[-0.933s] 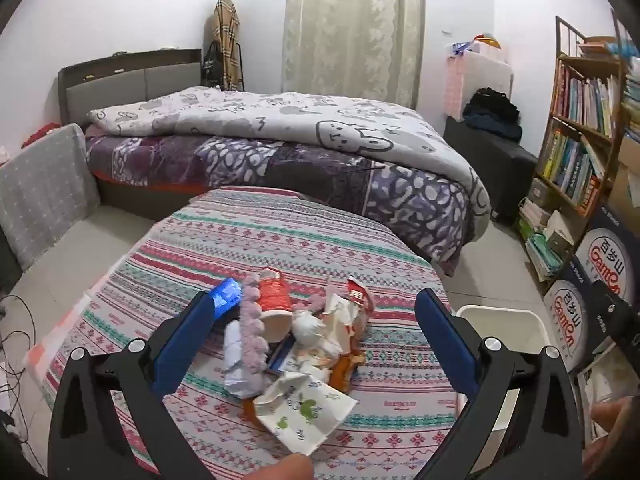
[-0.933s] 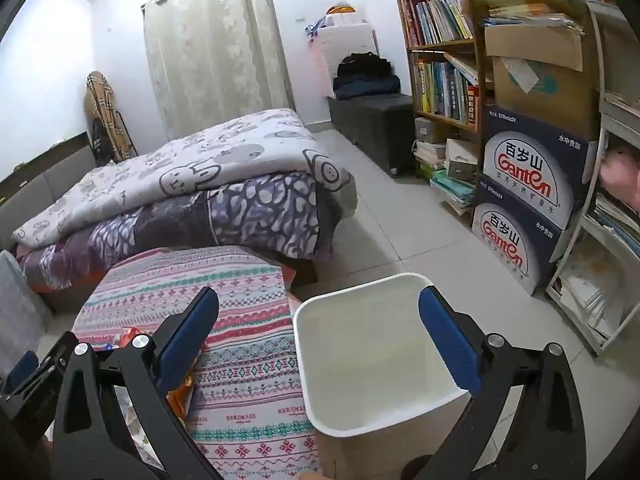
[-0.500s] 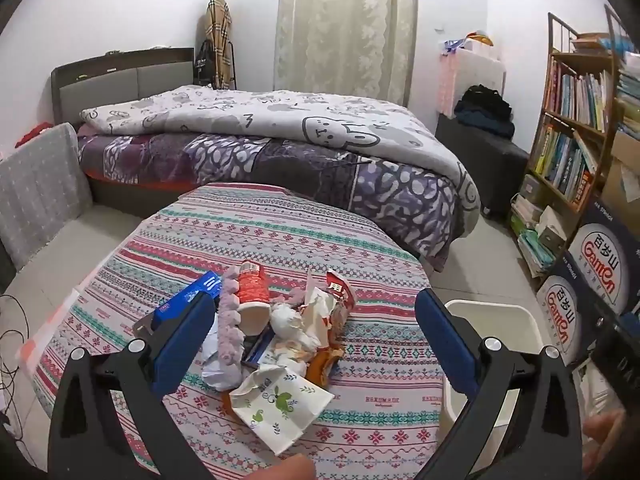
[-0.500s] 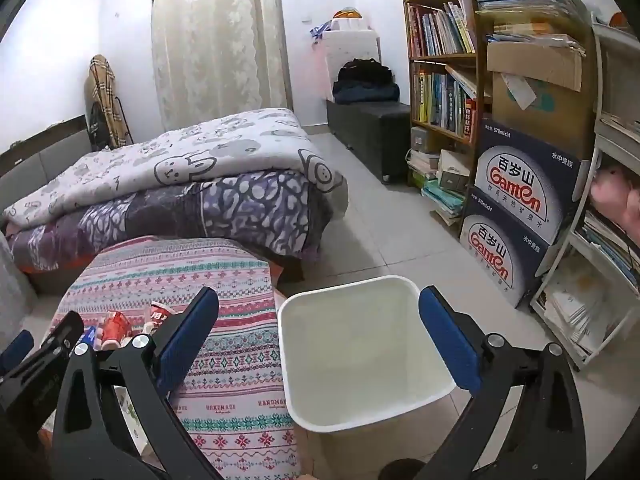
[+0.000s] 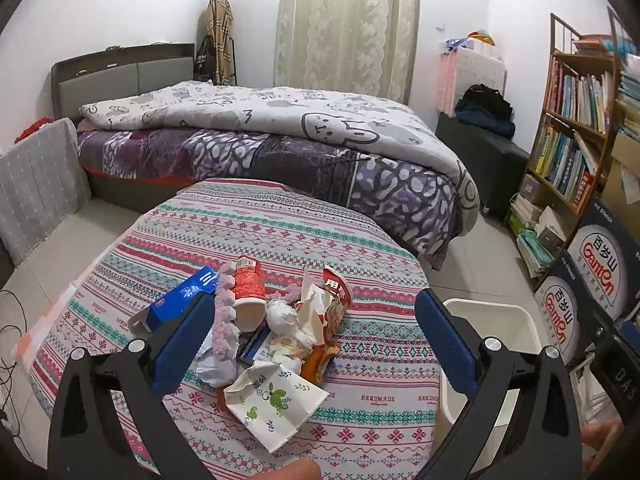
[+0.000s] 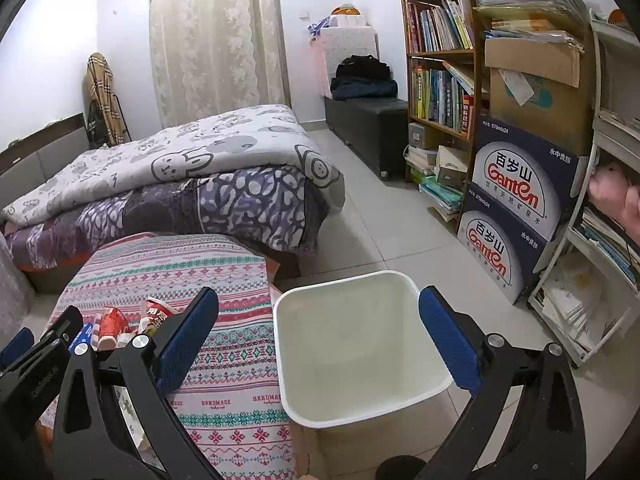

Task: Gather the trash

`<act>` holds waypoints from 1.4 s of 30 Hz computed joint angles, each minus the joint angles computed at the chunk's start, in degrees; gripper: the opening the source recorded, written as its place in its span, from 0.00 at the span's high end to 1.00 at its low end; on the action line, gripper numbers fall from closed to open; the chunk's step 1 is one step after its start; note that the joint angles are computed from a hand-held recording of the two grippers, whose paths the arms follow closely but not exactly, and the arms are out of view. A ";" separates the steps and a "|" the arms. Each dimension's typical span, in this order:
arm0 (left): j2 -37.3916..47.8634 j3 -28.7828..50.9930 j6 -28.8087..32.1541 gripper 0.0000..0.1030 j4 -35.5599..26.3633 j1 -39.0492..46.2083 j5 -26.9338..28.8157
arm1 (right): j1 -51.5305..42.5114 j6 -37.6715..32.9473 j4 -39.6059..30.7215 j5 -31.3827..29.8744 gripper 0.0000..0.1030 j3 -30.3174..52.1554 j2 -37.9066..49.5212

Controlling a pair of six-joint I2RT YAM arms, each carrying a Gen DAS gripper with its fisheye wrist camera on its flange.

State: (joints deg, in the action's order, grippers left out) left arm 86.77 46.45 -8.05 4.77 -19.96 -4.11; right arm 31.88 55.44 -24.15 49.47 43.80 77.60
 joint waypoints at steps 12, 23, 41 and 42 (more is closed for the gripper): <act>-0.48 -0.24 0.23 0.06 -0.05 0.10 0.12 | 0.03 -0.40 0.78 -0.68 0.07 -0.29 0.15; -0.77 -0.27 0.35 0.06 -0.53 -0.07 0.15 | 0.02 0.02 1.19 -1.34 0.07 -0.33 0.78; -0.62 -0.94 0.45 0.06 -0.02 -0.42 -0.13 | 0.19 0.62 1.85 -2.04 0.07 -0.14 1.99; -0.66 -0.97 0.47 0.06 -0.05 -0.39 -0.10 | 0.15 0.54 1.88 -2.11 0.07 -0.17 1.93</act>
State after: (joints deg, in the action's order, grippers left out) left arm 86.11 45.48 -7.58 4.71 -20.35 -4.20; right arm 32.03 55.98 -22.28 47.36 43.63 79.53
